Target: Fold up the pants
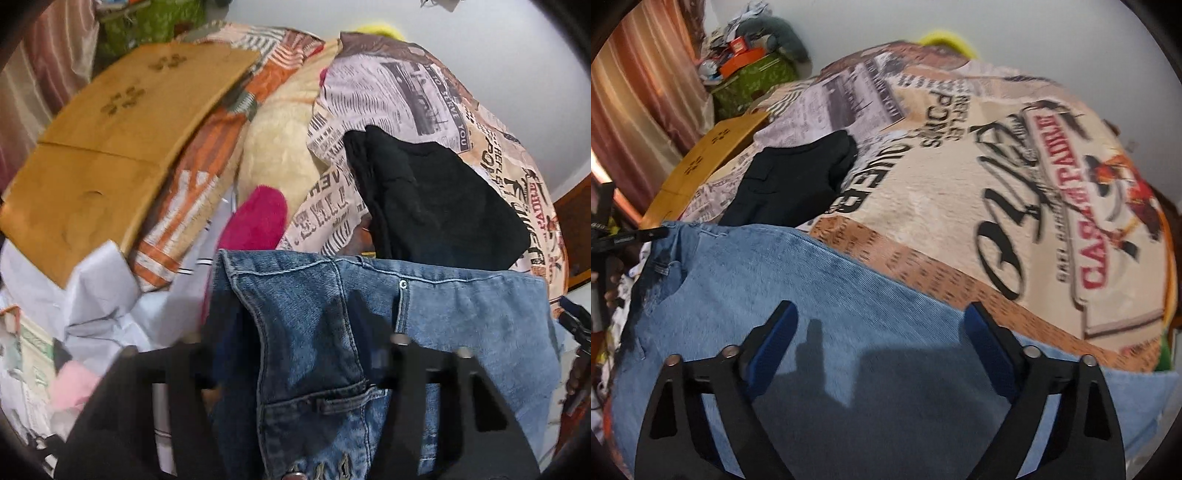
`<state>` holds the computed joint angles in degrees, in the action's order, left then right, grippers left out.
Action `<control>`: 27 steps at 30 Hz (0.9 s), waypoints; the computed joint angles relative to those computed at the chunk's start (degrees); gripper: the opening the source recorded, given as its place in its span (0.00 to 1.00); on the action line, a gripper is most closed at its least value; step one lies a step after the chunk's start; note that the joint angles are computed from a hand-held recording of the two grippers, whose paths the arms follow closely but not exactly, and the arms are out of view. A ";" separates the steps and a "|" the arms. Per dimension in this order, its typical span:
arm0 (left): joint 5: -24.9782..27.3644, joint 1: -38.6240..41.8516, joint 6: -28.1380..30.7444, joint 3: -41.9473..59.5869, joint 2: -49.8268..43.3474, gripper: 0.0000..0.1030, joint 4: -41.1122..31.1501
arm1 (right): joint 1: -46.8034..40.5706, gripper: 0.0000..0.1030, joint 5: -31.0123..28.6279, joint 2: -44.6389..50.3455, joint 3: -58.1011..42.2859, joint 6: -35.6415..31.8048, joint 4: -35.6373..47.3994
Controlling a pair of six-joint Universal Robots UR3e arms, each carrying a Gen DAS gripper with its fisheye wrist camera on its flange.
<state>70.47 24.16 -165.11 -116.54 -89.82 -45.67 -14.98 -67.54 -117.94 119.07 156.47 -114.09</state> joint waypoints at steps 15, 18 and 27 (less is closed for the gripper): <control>-4.11 3.45 5.53 2.76 2.57 0.08 -10.68 | 7.53 0.38 -2.68 10.41 -3.79 -2.72 -4.71; -3.43 2.60 4.77 4.66 0.00 0.08 -11.04 | 9.26 0.36 -4.55 11.42 -3.46 -2.90 -7.40; -0.66 -1.13 -0.34 7.14 -7.18 0.06 -4.28 | 12.63 0.18 -5.58 15.05 -3.21 2.70 -14.36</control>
